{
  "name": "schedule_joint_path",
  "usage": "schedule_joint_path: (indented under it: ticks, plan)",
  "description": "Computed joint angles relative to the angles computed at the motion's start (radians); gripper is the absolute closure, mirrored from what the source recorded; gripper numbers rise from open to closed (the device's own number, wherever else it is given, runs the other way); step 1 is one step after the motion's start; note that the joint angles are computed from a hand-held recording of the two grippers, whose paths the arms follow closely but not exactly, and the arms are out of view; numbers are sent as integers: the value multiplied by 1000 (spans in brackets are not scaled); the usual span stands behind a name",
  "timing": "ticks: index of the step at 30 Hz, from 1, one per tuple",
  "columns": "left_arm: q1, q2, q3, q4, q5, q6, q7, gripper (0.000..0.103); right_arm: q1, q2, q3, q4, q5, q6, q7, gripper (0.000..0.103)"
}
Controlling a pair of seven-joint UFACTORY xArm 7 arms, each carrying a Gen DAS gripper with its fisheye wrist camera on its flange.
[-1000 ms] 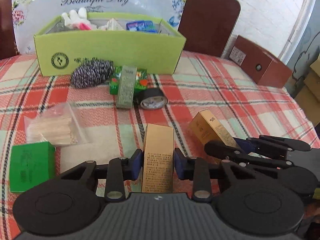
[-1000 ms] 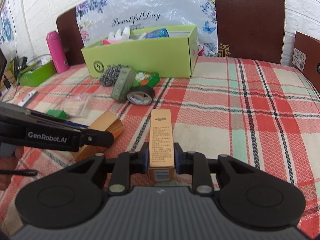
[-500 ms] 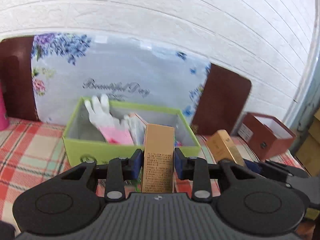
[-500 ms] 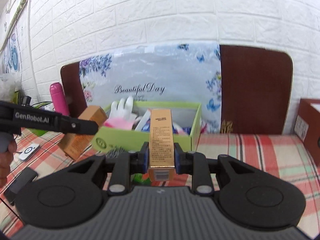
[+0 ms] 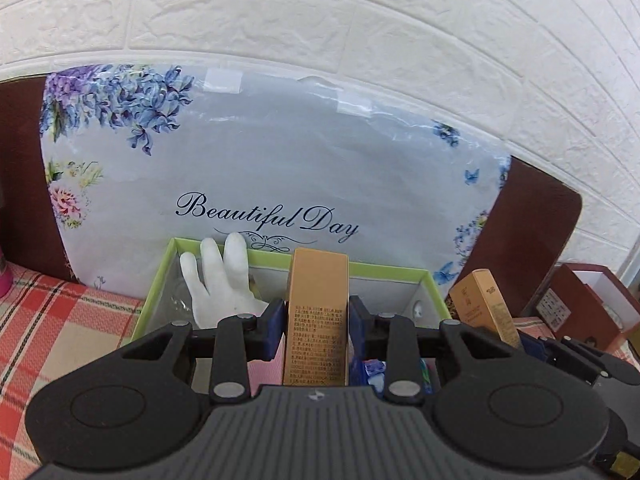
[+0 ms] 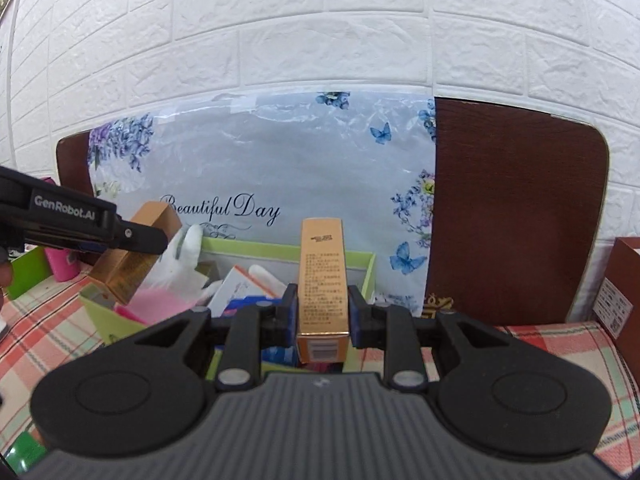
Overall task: Organize objects
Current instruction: 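Carry both gold boxes into the lime-green box while releasing both, then move both tools back over the remaining items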
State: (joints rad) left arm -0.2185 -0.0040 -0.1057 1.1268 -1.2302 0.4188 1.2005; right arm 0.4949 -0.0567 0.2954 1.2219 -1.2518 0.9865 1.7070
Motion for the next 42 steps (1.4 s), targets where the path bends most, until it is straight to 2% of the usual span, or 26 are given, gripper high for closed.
schedule_joint_path:
  ticks: [3,4,5,6,7,9,11,12,13,15,19,26,28,31,34,38,42]
  plan:
    - [0,51,-10,44,-32,-25,29,68,-12,40,-19,29,-24,-15,-2,79]
    - [2,64,-18,52,-74,-44,69,60,-16,52,-29,33,-36,-30,5,78]
    - [4,74,-24,57,-98,-59,96,48,-19,62,-39,33,-50,-48,15,71]
    - [5,76,-28,51,-98,-81,99,26,-20,70,-47,35,-42,-61,2,47]
    - [9,72,-31,41,-127,-95,126,23,-15,79,-48,42,-20,-42,-23,38]
    - [26,40,-23,4,-184,-56,183,23,8,71,-41,22,-51,8,-13,37]
    - [34,-5,-6,-47,-183,-17,175,23,31,55,-25,-4,-76,59,5,29]
    - [34,-32,0,-76,-176,-12,167,23,44,48,-14,-16,-85,91,24,20]
    - [32,-60,8,-107,-175,-6,169,22,56,40,-3,-26,-86,122,41,18]
    - [23,-115,23,-167,-169,-3,180,22,78,21,18,-50,-78,162,77,17]
    - [-1,-243,58,-310,-159,-12,215,22,108,-18,54,-92,-26,164,146,12]
    - [-29,-384,122,-502,-5,-26,120,22,149,-30,101,-131,100,106,218,12]
    - [-33,-397,139,-528,43,-26,72,22,159,-32,108,-142,123,82,226,12]
    - [-50,-406,168,-554,82,-32,36,22,177,-39,125,-144,145,109,225,12]
    - [-56,-407,168,-574,148,-59,-25,22,190,-55,138,-152,162,130,227,12]
    - [-92,-416,210,-593,173,-61,-26,22,199,-62,155,-153,166,161,239,11]
    - [-96,-392,194,-597,247,-110,-99,22,206,-73,168,-159,163,181,252,11]
